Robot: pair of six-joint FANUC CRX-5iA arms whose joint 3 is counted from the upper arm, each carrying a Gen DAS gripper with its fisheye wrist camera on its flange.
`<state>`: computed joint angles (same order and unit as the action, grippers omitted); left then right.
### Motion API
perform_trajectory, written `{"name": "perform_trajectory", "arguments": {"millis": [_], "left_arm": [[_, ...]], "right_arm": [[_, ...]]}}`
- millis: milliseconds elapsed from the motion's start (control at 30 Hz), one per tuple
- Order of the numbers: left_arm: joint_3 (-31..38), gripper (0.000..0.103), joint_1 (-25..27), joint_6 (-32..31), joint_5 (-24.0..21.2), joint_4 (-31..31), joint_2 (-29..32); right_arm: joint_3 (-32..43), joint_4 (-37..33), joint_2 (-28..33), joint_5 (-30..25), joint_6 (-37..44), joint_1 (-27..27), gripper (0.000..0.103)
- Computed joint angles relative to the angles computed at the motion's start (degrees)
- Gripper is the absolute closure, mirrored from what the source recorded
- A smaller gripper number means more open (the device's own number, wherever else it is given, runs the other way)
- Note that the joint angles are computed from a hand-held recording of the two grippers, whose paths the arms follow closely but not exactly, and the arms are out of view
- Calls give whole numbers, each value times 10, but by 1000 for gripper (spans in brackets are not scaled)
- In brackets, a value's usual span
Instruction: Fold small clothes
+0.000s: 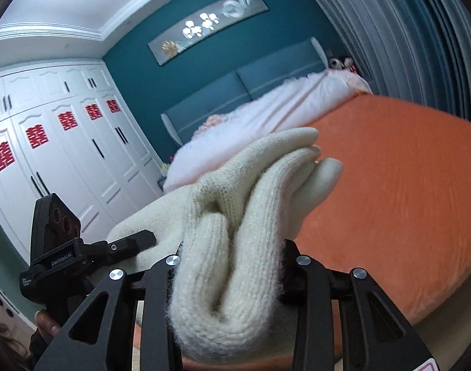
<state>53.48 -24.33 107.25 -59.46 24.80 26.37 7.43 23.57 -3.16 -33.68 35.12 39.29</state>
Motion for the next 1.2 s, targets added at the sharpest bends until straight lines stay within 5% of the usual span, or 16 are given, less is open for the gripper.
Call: {"name": "perform_trajectory", "arguments": {"millis": [167, 267, 333, 400, 433, 500, 600, 800, 967, 1200], "left_arm": [[-58, 35, 29, -33, 32, -39, -74], [-86, 28, 51, -9, 4, -102, -94], [-141, 11, 62, 8, 0, -167, -111], [-128, 15, 49, 49, -82, -291, -84], [-131, 29, 48, 56, -120, -316, -73], [-177, 39, 60, 60, -138, -299, -87], [-229, 35, 52, 101, -100, -316, -132], [-186, 34, 43, 131, -135, -329, -101], [-194, 34, 55, 139, -198, -309, -61], [-202, 33, 44, 150, -200, -332, -70]], "right_arm": [[59, -14, 36, 43, 77, 19, 67], [137, -134, 97, 7, 181, 17, 63], [164, -216, 143, -16, 237, 8, 53], [179, -199, 196, -76, 203, 14, 51], [194, -177, 225, -135, 181, 19, 62], [195, -193, 236, -186, 176, 24, 79], [137, -183, 192, -154, 164, 38, 82], [210, -170, 226, -192, 223, 51, 85], [311, -185, 343, -347, 267, 50, 93], [246, -135, 272, -296, 209, 74, 93]]}}
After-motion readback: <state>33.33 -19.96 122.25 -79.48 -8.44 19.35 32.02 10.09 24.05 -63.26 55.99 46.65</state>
